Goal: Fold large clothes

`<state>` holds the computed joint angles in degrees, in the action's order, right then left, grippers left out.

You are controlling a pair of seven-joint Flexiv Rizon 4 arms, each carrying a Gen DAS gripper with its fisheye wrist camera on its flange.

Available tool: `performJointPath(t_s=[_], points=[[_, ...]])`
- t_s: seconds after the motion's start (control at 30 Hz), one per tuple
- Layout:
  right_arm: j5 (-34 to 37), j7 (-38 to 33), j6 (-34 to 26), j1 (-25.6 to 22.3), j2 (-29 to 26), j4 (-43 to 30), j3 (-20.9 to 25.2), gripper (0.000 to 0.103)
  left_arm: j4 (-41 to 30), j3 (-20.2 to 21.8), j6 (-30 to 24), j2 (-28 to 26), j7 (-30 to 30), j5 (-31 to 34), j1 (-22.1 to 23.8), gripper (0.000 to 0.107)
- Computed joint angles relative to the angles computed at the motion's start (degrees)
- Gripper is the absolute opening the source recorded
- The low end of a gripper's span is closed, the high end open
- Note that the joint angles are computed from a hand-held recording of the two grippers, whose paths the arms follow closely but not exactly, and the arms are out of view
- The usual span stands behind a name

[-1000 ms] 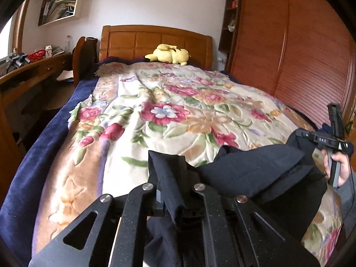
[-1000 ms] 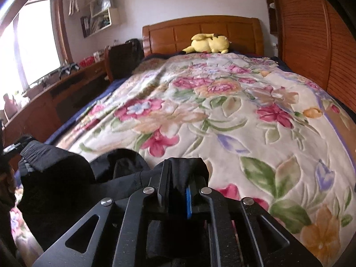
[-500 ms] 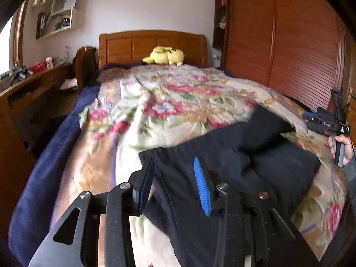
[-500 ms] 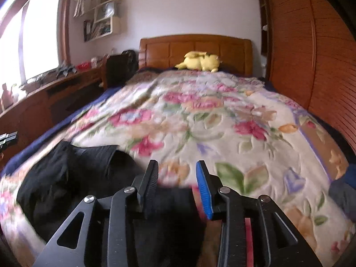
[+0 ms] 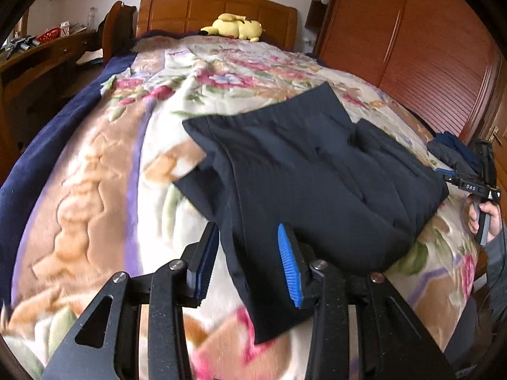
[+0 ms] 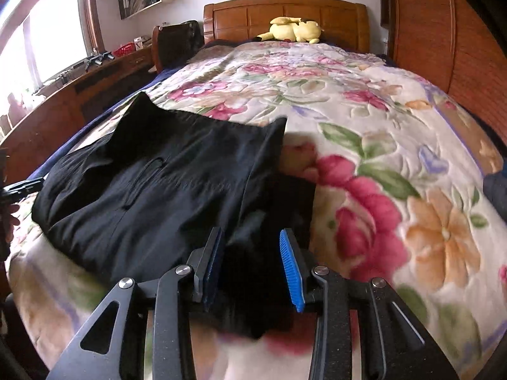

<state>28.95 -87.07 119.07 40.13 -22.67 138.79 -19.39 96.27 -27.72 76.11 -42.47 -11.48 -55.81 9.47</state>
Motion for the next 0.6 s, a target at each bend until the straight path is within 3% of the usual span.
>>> performJointPath(t_s=[0.13,0.23,0.47,0.6], points=[[0.5,-0.5,2.3,-1.6,2.0,2.4,3.7,0.038,2.7,-1.0,-0.2,1.4,2.3,-2.0,1.1,0.040],[-5.3,2.0,2.0,-9.5,1.2,2.8,10.8,0.041,3.7,-0.1,-1.0,1.9,3.2,-2.8,0.6,0.040],[-8.1,2.0,-3.4,-8.6,-1.3,0.6,8.0,0.045,0.7,5.5,-5.3,0.3,-3.2,0.8,-2.8,0.040],[-9.0,2.1,-3.9,-6.0,-1.3,0.7,5.2,0.044,1.0,5.2,-4.7,0.2,-4.2,1.4,-2.7,0.040]])
